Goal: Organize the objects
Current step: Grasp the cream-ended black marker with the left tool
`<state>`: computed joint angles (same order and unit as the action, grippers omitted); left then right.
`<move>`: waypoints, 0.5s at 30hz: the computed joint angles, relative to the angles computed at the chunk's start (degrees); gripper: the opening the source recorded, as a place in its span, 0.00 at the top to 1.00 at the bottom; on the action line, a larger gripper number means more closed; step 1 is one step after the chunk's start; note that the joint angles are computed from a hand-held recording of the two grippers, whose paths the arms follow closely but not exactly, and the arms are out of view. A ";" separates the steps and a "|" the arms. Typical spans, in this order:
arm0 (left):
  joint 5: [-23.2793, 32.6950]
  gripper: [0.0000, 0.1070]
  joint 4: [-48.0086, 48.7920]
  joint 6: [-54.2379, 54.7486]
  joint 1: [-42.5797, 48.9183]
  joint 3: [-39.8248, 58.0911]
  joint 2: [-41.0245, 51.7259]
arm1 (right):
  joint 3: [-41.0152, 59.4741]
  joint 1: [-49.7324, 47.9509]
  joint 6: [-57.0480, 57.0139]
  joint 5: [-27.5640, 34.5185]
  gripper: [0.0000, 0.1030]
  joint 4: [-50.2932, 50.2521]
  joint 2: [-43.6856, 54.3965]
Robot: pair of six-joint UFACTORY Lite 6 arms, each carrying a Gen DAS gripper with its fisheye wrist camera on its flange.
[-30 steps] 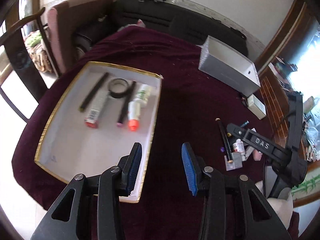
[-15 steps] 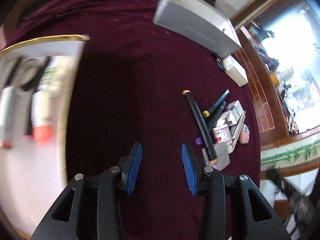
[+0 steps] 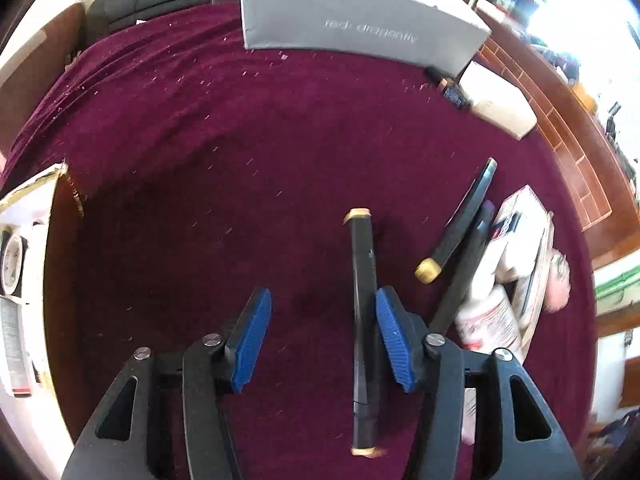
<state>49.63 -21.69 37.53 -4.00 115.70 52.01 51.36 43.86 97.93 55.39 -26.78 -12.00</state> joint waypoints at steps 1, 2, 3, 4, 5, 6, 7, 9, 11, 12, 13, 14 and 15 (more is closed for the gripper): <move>0.07 0.60 -0.13 0.52 1.08 -0.22 -0.04 | -1.33 -0.40 -0.07 -0.19 0.22 0.00 -1.60; -0.12 0.64 0.79 -0.07 2.01 -0.14 0.09 | -2.54 -1.07 -0.70 -0.32 0.22 -0.01 -3.20; 0.75 0.66 1.12 -0.76 2.73 1.08 0.93 | -3.38 -1.68 -1.36 -0.45 0.22 -0.15 -4.30; 1.76 0.67 0.67 -0.98 3.71 2.08 1.84 | -4.36 -2.55 -2.30 -0.60 0.22 -0.29 -5.59; 0.80 0.67 -0.10 0.53 4.26 0.68 0.92 | -4.97 -4.16 -4.13 -1.45 0.22 -0.04 -6.25; -1.46 0.67 0.97 0.93 4.05 -2.07 -0.83 | -5.62 -5.19 -5.14 -2.22 0.22 0.17 -6.79; -4.59 0.67 1.60 1.87 3.79 -6.20 -3.24 | -6.15 -6.23 -6.09 -3.07 0.22 0.46 -7.13; -10.71 0.67 1.94 3.38 2.85 -14.01 -7.82 | -6.79 -8.54 -8.54 -5.38 0.22 1.56 -7.03; -19.58 0.65 1.62 5.38 1.30 -23.71 -13.49 | -6.58 -10.06 -10.46 -7.65 0.22 2.29 -6.08; -23.03 0.64 1.16 6.60 0.89 -27.29 -15.61 | -6.59 -10.71 -11.59 -8.50 0.22 2.67 -5.90; -25.60 0.64 -0.77 8.50 0.88 -30.02 -17.07 | -6.16 -10.90 -12.33 -9.39 0.22 2.91 -5.31; -26.24 0.63 -4.39 11.41 1.63 -31.03 -17.41 | -5.85 -10.88 -12.60 -9.77 0.22 2.82 -4.82; -25.51 0.63 -6.89 13.24 2.10 -30.51 -16.77 | -5.36 -10.70 -12.82 -10.10 0.22 2.68 -4.10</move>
